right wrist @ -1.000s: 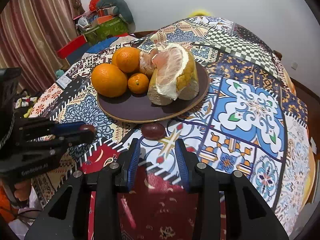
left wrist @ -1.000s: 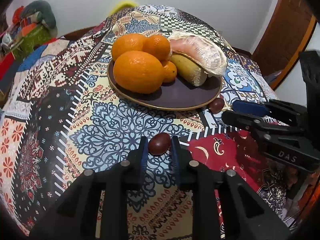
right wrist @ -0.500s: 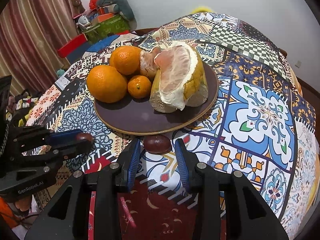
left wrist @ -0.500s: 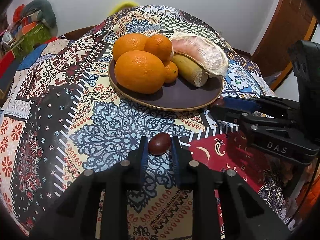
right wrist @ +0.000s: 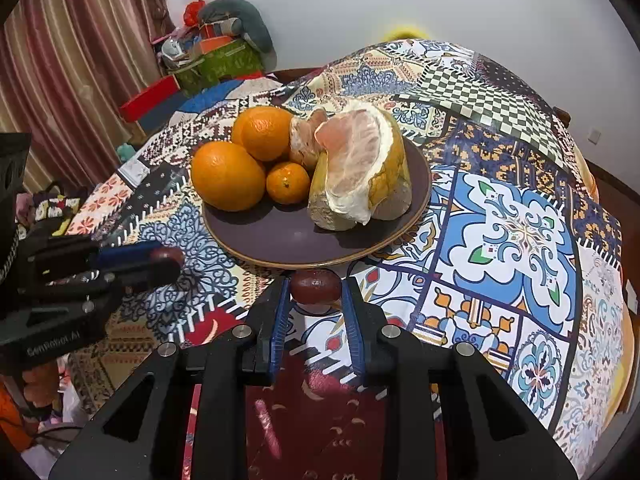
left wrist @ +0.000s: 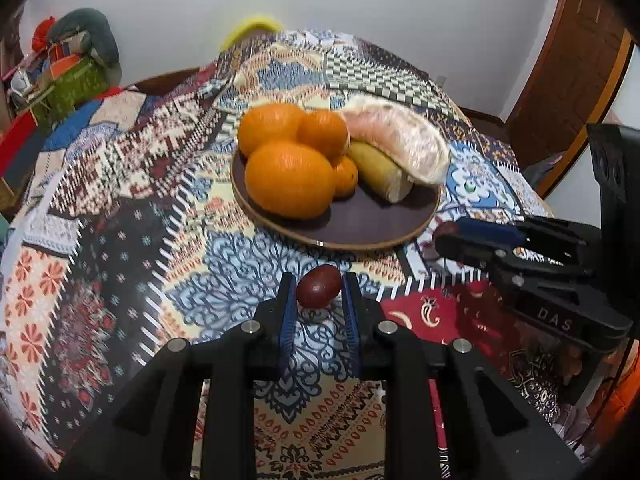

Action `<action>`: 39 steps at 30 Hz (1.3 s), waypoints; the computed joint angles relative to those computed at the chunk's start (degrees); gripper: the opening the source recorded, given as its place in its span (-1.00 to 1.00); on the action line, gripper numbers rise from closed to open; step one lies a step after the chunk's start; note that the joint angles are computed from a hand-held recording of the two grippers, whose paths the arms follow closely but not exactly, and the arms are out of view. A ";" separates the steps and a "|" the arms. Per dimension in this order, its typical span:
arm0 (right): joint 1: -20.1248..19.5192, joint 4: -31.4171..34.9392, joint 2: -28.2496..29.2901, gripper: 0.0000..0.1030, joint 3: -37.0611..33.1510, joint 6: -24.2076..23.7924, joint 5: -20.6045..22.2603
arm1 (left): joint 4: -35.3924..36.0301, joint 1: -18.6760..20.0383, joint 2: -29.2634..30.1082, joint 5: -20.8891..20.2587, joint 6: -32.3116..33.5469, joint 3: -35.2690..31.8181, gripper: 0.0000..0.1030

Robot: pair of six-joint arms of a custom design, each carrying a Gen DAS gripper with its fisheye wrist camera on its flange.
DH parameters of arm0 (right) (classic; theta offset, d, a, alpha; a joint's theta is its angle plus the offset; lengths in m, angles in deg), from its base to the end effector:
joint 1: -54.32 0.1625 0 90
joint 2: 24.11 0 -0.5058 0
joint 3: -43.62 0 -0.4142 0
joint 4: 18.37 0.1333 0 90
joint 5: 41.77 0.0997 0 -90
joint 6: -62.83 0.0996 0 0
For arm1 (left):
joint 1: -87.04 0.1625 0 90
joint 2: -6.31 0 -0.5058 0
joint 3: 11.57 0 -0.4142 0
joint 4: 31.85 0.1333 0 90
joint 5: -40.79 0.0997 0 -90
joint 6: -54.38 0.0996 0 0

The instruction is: Organize fruits

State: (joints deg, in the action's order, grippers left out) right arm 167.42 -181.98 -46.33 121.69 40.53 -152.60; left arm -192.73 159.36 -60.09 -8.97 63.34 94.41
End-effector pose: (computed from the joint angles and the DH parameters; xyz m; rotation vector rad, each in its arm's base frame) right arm 0.4134 -0.7196 -0.0472 0.9882 -2.5671 0.4331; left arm -0.0080 -0.6759 0.3489 0.3116 2.3792 -0.7332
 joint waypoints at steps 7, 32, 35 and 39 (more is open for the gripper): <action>0.40 -1.74 -0.70 -0.53 0.46 -0.36 1.33 | -1.41 -0.54 0.92 -0.49 1.70 -1.88 -0.56; -0.54 1.07 2.06 -0.52 -4.37 -0.58 3.18 | 3.61 0.96 5.05 -2.37 1.26 -7.10 -0.56; -0.51 1.96 2.34 -0.45 -5.03 -0.50 2.87 | 4.01 1.07 5.13 -2.40 0.85 -7.24 -0.51; -0.45 1.71 2.25 -0.42 -4.87 -0.86 2.74 | 3.54 0.95 4.87 -2.20 0.91 -6.96 -0.45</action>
